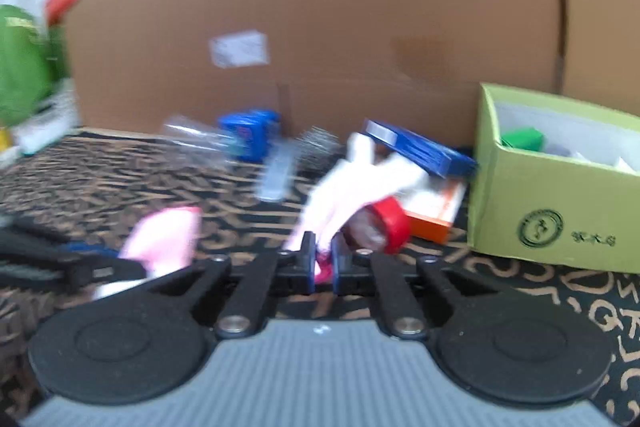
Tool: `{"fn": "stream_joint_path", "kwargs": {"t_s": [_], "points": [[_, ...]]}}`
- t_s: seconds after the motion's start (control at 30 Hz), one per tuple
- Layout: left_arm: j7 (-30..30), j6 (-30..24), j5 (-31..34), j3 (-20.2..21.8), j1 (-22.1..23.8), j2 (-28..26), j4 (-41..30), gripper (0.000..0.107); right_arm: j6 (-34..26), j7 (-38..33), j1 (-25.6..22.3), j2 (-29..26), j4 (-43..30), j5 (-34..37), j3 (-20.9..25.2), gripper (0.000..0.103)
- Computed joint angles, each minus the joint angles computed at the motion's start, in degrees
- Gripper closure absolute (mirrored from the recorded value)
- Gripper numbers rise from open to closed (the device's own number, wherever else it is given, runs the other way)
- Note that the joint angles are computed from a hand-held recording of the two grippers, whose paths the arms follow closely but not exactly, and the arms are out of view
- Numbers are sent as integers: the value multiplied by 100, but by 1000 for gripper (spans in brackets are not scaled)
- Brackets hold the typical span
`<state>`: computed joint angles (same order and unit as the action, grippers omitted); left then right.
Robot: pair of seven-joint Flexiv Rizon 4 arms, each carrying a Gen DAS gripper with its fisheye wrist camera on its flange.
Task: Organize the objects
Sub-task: 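Grasp a pink-cuffed white glove with the left tool while the right tool grasps the other glove, then carry both gloves into the shoebox and open both tools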
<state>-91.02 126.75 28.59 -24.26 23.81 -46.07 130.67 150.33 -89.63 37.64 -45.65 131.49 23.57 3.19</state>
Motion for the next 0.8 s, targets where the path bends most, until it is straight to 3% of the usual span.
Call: {"fn": "stream_joint_path", "kwargs": {"t_s": [0.2, 0.27, 0.37, 0.4, 0.43, 0.47, 0.5, 0.53, 0.67, 0.8], "points": [[39, 130, 106, 90, -27, 33, 82, 89, 374, 164, 10, 462, 1186, -370, 553, 96], [37, 122, 189, 41, 38, 34, 115, 89, 239, 141, 359, 514, 1367, 147, 501, 96], [72, 198, 100, 163, -122, 97, 172, 80, -486, -3, 1047, 621, 1237, 1263, 44, 94], [68, 315, -72, 324, -322, 157, 233, 71, -547, -92, 1234, 600, 1162, 1557, -112, 90], [51, 421, -212, 464, -478, 215, 292, 64, -561, -196, 1390, 590, 1067, 1791, -254, 78], [17, 528, -302, 567, -582, 256, 348, 49, -389, -258, 1433, 530, 991, 1881, -296, 67], [-21, 677, -325, 642, -645, 264, 394, 45, -123, -320, 1436, 440, 902, 1902, -299, 41], [-49, 775, -262, 671, -644, 262, 413, 45, 19, -418, 1437, 407, 821, 1934, -312, 31], [-167, 664, -26, 643, -534, 331, 435, 42, -234, -657, 1137, 434, 443, 1729, -263, 31], [-220, 164, 149, 341, -324, 254, 305, 42, -553, -766, 1070, 260, 159, 1709, -278, 30]]}}
